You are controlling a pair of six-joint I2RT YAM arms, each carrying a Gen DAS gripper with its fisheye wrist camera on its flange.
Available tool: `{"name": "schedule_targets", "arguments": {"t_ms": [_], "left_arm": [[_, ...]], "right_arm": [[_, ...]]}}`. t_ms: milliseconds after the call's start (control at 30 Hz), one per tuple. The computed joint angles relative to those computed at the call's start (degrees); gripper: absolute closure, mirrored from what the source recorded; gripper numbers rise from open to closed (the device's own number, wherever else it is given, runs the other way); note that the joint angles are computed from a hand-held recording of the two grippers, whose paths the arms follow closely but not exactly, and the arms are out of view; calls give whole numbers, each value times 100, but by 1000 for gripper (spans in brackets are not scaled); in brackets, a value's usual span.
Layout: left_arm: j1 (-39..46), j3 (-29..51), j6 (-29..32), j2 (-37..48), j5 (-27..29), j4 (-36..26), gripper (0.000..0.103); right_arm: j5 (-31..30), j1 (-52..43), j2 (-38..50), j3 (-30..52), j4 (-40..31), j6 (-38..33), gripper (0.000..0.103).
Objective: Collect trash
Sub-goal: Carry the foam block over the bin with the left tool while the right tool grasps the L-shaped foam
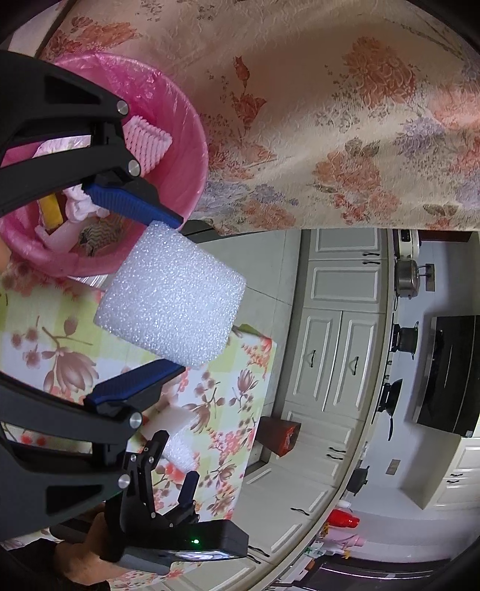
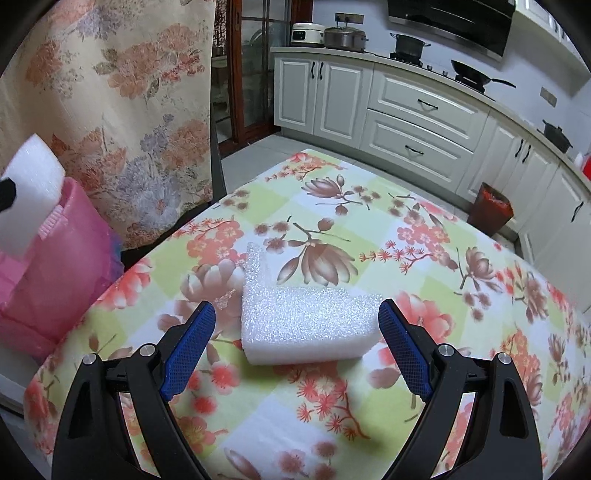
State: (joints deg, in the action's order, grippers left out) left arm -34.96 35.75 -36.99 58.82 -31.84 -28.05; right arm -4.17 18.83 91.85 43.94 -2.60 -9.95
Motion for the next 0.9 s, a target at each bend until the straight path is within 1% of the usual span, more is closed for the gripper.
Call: {"name": "schedule_targets", "arguments": {"t_ms": [233,433,567,667,800,833,900], "left_arm": [[477,-167,304,-382,264,14,33],[760,-314,478,-555,487,105,33],[906,-397,564,-651,595,148,33],[955,-429,592,-692,641,157,33],[995,-454,615,-708,667,181,33],[984,-454,603,-734,656,159,33],[972,-455,602,-790,626,112,33]], "right_arm": [[213,29,148,109,12,-24,18],[694,225,224,166,4,-63,19],[567,173,133,190,-67,-17,19],[659,176,174,208,-51,-1,19],[457,67,391,333,-147,90,19],[395,34,423,353,-175,122,21],[297,-3,365,286,-127,202,22]]}}
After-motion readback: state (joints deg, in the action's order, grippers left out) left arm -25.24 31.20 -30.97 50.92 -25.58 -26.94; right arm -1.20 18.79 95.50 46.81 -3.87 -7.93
